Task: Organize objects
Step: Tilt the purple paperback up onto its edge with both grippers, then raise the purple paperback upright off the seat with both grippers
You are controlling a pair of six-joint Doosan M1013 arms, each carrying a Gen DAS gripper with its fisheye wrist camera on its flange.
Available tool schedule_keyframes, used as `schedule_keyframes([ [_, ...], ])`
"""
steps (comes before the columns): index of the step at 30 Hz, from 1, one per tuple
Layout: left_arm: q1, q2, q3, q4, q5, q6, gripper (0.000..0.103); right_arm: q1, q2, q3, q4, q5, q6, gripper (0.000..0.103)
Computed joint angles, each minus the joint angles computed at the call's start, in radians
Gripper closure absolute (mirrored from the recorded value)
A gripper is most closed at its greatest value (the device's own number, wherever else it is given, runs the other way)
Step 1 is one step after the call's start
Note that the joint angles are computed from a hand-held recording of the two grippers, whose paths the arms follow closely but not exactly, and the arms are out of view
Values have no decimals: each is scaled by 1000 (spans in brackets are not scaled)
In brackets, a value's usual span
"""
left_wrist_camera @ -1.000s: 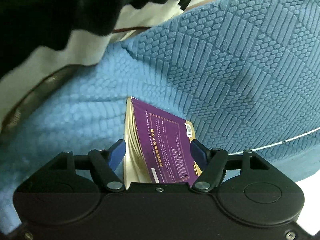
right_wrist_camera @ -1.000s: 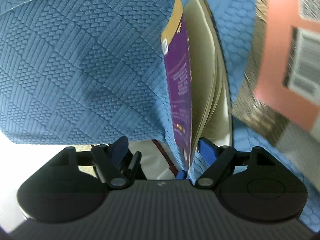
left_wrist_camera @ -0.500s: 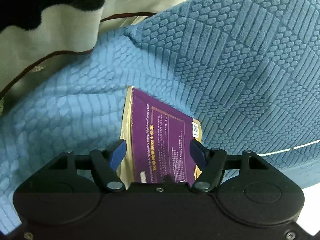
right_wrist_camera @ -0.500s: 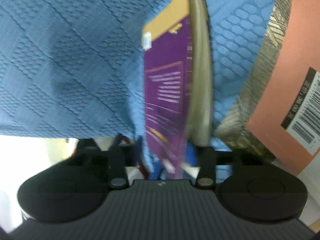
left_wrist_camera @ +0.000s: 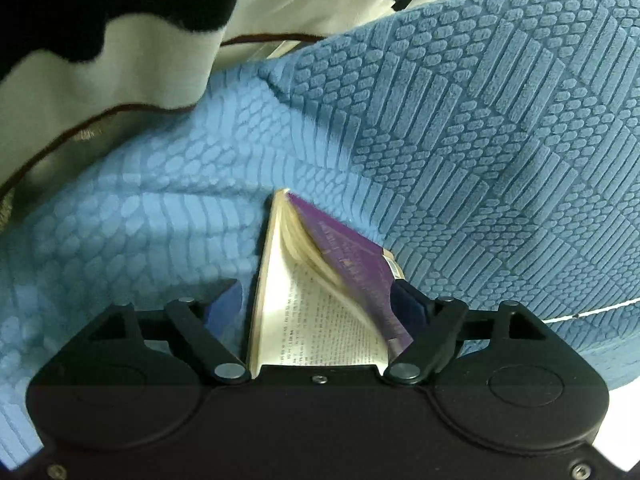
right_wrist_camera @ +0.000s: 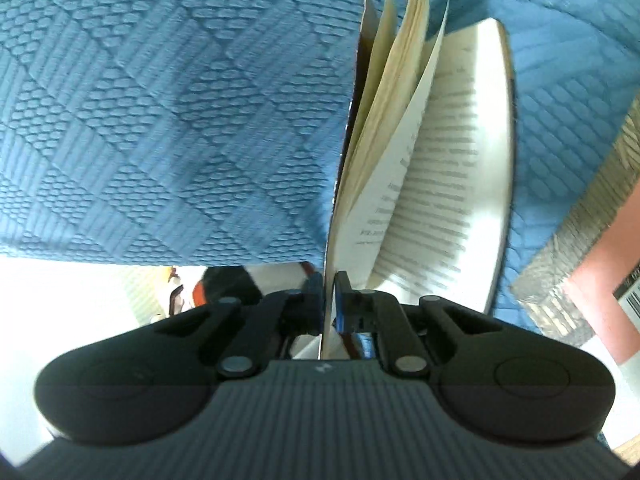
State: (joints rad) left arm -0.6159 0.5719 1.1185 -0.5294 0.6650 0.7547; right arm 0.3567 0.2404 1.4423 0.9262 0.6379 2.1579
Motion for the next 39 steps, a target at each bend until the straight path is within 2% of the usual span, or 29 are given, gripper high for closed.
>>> schedule_keyframes([
  [1,0,0,5,-17,-12,4,20,-3,2,-7,7,1,-5,94],
  [5,3,-6,36,-139,-82,56,19,-19,10,-27,42,14,-23,94],
  [8,8,-8,73,-348,-148,168,25,-29,6,-27,66,16,-45,94],
  [10,10,-4,87,-486,-168,251,37,-37,-1,-18,82,18,-57,94],
  [11,10,-3,85,-488,-168,252,39,-39,-2,-16,84,21,-62,93],
  [13,6,1,69,-428,-157,220,59,-43,-4,-17,56,38,-33,93],
  [16,5,3,56,-420,-142,245,75,-48,-2,-28,-18,92,48,88],
  [18,7,7,52,-446,-137,289,81,-55,-14,-13,-19,116,65,86],
  [20,7,5,50,-471,-135,329,82,-62,-21,-2,25,140,49,68],
  [22,7,5,47,-480,-124,353,83,-64,-37,12,33,154,54,23],
  [23,6,5,44,-466,-121,350,83,-60,-48,19,24,142,67,18],
  [27,6,5,46,-528,-122,413,83,-39,-73,43,15,112,102,18],
  [30,6,6,45,-579,-117,471,83,-6,-86,61,-90,57,239,19],
  [33,7,5,46,-595,-111,491,83,32,-96,94,-177,-47,399,19],
  [36,9,6,46,-593,-102,476,83,65,-108,130,-293,-177,584,27],
  [39,13,3,46,-573,-87,465,83,80,-102,137,-346,-226,678,48],
])
